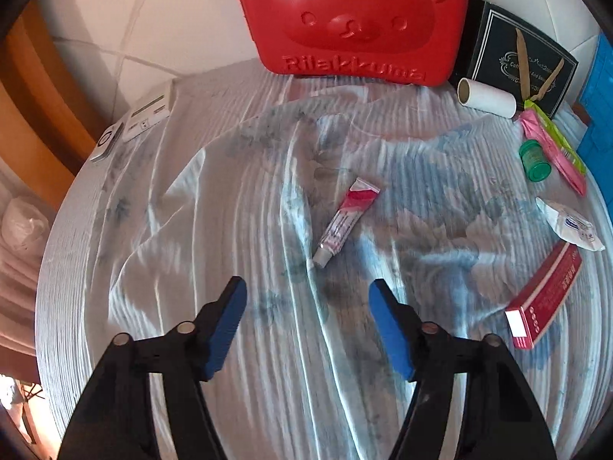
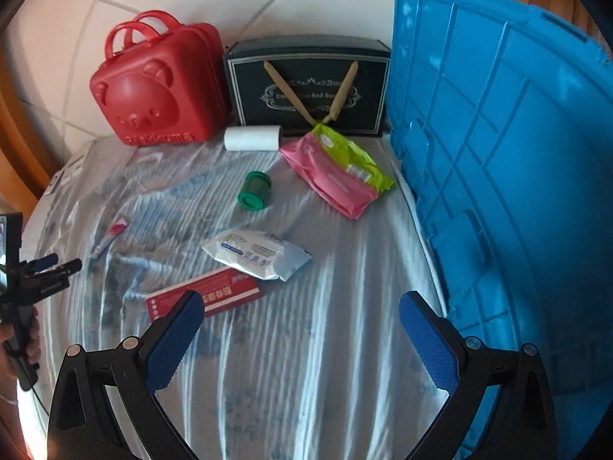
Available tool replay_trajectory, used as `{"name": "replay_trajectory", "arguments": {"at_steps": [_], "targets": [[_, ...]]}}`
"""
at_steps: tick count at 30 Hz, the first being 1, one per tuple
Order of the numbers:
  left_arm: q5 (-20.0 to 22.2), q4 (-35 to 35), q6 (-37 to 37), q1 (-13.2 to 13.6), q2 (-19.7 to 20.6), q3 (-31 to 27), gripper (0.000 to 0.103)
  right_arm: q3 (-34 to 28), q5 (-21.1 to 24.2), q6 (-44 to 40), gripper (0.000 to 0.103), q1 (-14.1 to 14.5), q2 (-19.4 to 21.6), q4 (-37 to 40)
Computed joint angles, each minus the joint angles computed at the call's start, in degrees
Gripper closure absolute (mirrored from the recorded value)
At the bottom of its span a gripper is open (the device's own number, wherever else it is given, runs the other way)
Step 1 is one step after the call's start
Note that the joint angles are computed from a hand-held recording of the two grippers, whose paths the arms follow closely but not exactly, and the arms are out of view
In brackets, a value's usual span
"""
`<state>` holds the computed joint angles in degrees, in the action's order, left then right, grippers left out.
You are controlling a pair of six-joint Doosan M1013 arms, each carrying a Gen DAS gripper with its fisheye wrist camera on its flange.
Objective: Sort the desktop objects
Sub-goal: 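Withdraw both tools from the crate back over the bed, then grasp the toothpaste tube with the left tool while the right tool grasps the wet-wipe pack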
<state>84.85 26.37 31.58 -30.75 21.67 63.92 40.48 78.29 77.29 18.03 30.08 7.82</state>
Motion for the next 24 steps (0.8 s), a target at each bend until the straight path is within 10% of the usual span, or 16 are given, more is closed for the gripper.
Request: {"name": "replay_trajectory", "arguments": {"at_steps": [14, 18, 24], "targets": [[-8.16, -6.45, 2.47, 4.61, 3.17, -0.41, 0.061, -13.65, 10.83, -1.37, 0.000, 3.22, 12.63, -2.39], [-8.25, -5.68, 2.41, 4.19, 2.91, 0.00, 0.082, -15.46, 12.93, -2.26, 0.000, 3.90, 14.54, -1.55], [-6.21, -4.38, -0.84, 3.63, 2.88, -0.39, 0.085, -14.23, 12.09, 1.44, 0.006, 3.77, 15.09, -1.39]]}}
